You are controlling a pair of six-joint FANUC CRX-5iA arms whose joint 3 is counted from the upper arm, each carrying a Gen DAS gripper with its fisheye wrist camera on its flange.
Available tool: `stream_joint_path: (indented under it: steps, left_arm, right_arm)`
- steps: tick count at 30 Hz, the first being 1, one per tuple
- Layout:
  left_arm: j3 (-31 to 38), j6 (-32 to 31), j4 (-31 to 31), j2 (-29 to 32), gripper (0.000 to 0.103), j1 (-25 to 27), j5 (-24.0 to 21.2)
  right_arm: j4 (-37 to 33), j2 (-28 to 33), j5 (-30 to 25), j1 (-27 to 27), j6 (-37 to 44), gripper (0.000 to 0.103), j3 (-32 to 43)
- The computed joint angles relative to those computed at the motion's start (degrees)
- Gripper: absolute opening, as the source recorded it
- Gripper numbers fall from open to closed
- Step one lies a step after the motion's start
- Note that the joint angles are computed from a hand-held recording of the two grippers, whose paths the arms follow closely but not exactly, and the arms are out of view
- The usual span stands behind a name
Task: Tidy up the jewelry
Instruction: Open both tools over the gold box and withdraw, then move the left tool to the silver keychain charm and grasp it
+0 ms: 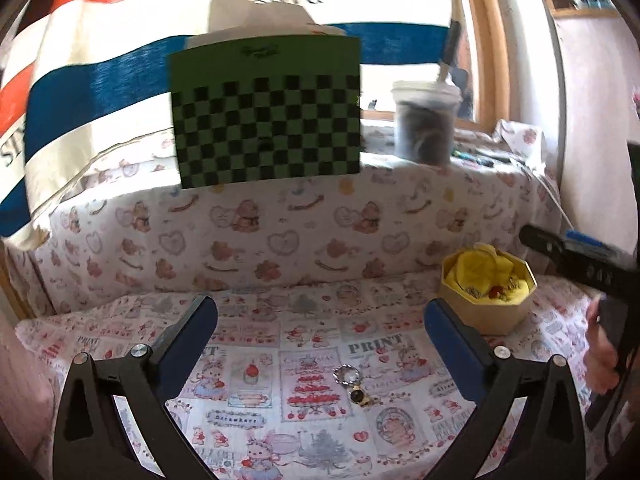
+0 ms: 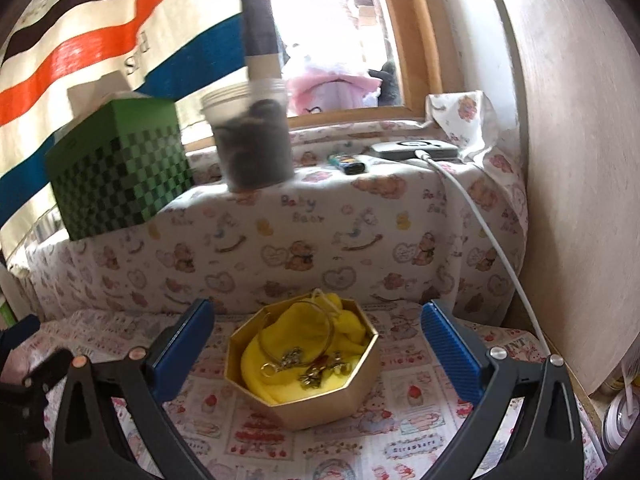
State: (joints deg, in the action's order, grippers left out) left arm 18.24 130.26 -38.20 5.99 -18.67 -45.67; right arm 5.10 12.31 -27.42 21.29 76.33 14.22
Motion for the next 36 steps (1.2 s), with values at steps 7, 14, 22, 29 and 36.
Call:
stream_joint_path:
  steps: [7, 14, 22, 29, 36]
  left_arm:
    - [0.17, 9.12, -11.24, -0.10, 0.103, -2.51, -4.10]
    - [2.03, 6.70, -2.81, 1.75, 0.103, 1.21, -7.20]
    - [2.10, 5.73, 2.86, 2.32, 0.103, 3.96, -8.32]
    - [1.69, 8.44, 1.30, 1.77, 0.103, 3.53, -8.31]
    - [3.43, 6.95, 1.07, 2.87, 0.103, 3.09, -11.40]
  right_arm:
    - [10.73, -0.69, 2.68, 2.30, -4.84, 0.103, -4.66]
    - [28.90, -2.18, 8.64, 2.91, -18.49, 0.103, -12.54]
    - [15.11, -0.43, 2.93, 2.72, -7.86, 0.103, -6.06]
    - [13.02, -0.13, 1.78, 2.71, -6.08, 0.103, -4.94]
    - [12.63, -0.45, 1.86, 3.02, -4.93, 0.103, -5.23]
